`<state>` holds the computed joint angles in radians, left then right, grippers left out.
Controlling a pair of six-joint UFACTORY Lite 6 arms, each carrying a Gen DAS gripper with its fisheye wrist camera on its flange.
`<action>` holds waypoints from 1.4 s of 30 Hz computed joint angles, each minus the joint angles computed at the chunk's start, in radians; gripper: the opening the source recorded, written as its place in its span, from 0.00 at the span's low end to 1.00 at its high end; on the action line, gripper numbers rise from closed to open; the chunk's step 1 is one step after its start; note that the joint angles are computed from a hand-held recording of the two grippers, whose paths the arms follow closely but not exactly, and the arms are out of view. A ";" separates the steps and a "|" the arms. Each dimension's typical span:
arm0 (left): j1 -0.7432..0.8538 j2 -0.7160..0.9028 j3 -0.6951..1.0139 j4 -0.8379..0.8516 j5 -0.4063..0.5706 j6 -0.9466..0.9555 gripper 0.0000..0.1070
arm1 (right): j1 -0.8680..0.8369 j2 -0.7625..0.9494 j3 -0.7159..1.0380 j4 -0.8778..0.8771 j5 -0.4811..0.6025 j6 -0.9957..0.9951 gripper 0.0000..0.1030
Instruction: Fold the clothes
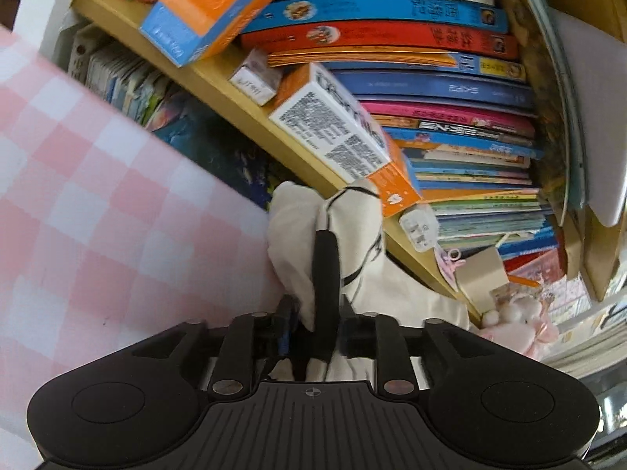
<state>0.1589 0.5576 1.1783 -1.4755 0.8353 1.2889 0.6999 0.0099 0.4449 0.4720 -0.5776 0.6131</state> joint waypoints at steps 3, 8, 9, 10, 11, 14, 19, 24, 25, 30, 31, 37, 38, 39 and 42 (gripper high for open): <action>0.002 -0.030 -0.017 0.011 -0.025 -0.009 0.35 | 0.000 -0.007 0.001 0.008 0.011 -0.013 0.29; 0.014 -0.159 -0.079 0.082 -0.091 0.003 0.45 | 0.059 -0.091 0.000 0.329 0.060 -0.290 0.42; 0.021 -0.185 -0.091 0.102 -0.096 0.006 0.46 | 0.068 -0.118 -0.012 0.381 0.063 -0.326 0.43; 0.028 -0.211 -0.104 0.121 -0.101 0.004 0.47 | 0.080 -0.145 -0.023 0.441 0.064 -0.370 0.44; 0.037 -0.237 -0.118 0.139 -0.105 -0.004 0.47 | 0.096 -0.170 -0.032 0.508 0.062 -0.425 0.44; 0.065 -0.317 -0.172 0.173 -0.114 -0.021 0.48 | 0.163 -0.230 -0.041 0.743 0.038 -0.619 0.47; 0.098 -0.463 -0.297 0.190 -0.133 -0.015 0.53 | 0.314 -0.255 -0.007 1.090 -0.063 -0.900 0.56; 0.108 -0.620 -0.419 0.245 -0.143 -0.050 0.58 | 0.473 -0.236 0.044 1.301 -0.177 -1.055 0.60; 0.107 -0.651 -0.444 0.256 -0.147 -0.056 0.59 | 0.505 -0.230 0.054 1.332 -0.202 -1.073 0.61; 0.067 -0.822 -0.572 0.316 -0.204 -0.101 0.62 | 0.645 -0.181 0.119 1.464 -0.317 -1.150 0.66; 0.052 -0.858 -0.593 0.342 -0.219 -0.124 0.63 | 0.670 -0.167 0.134 1.490 -0.342 -1.167 0.66; -0.056 -1.086 -0.702 0.536 -0.306 -0.325 0.74 | 0.803 -0.085 0.220 1.621 -0.459 -1.230 0.77; -0.072 -1.121 -0.715 0.566 -0.313 -0.363 0.74 | 0.826 -0.070 0.235 1.638 -0.479 -1.234 0.78; -0.089 -1.153 -0.727 0.597 -0.319 -0.401 0.75 | 0.847 -0.055 0.250 1.654 -0.497 -1.237 0.80; -0.145 -1.239 -0.759 0.686 -0.329 -0.517 0.79 | 0.906 -0.013 0.295 1.697 -0.556 -1.244 0.83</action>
